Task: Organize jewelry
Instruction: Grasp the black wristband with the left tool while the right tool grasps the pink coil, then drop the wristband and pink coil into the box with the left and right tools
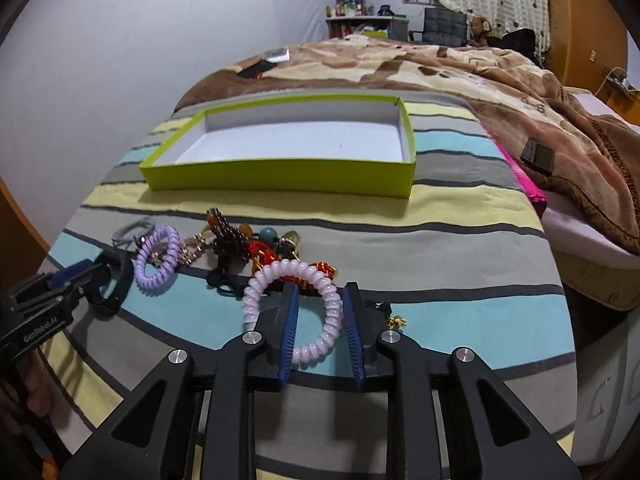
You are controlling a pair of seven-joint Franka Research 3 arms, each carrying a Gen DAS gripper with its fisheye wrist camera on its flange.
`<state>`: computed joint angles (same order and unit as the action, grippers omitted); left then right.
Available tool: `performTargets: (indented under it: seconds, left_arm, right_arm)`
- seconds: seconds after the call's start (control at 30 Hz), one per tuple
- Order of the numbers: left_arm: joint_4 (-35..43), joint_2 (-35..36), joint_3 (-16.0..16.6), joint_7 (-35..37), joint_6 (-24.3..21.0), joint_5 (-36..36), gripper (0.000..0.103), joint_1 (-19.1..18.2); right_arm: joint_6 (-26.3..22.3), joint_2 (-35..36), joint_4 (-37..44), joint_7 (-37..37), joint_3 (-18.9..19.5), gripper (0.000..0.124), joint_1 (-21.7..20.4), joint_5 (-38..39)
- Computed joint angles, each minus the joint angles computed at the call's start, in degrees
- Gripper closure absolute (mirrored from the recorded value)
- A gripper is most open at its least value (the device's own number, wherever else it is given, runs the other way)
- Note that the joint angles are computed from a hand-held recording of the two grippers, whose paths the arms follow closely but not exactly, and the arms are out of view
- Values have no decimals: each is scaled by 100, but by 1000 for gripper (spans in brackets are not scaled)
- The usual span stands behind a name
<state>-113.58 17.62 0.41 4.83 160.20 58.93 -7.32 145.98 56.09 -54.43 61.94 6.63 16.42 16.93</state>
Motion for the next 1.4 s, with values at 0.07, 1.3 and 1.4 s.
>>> performTargets:
  seconds: [0.07, 1.3, 1.4]
  left_arm:
    - [32, 17, -32, 126, -53, -68, 71, 6]
    - [136, -438, -246, -454, -237, 1236, 93, 126]
    - [420, -291, -190, -426, -164, 1380, 93, 124]
  right_arm:
    - [-44, 70, 120, 35, -86, 105, 55, -97]
    - [877, -815, -1049, -911, 408, 115, -233, 799]
    - [665, -500, -449, -769, 330, 115, -146, 688]
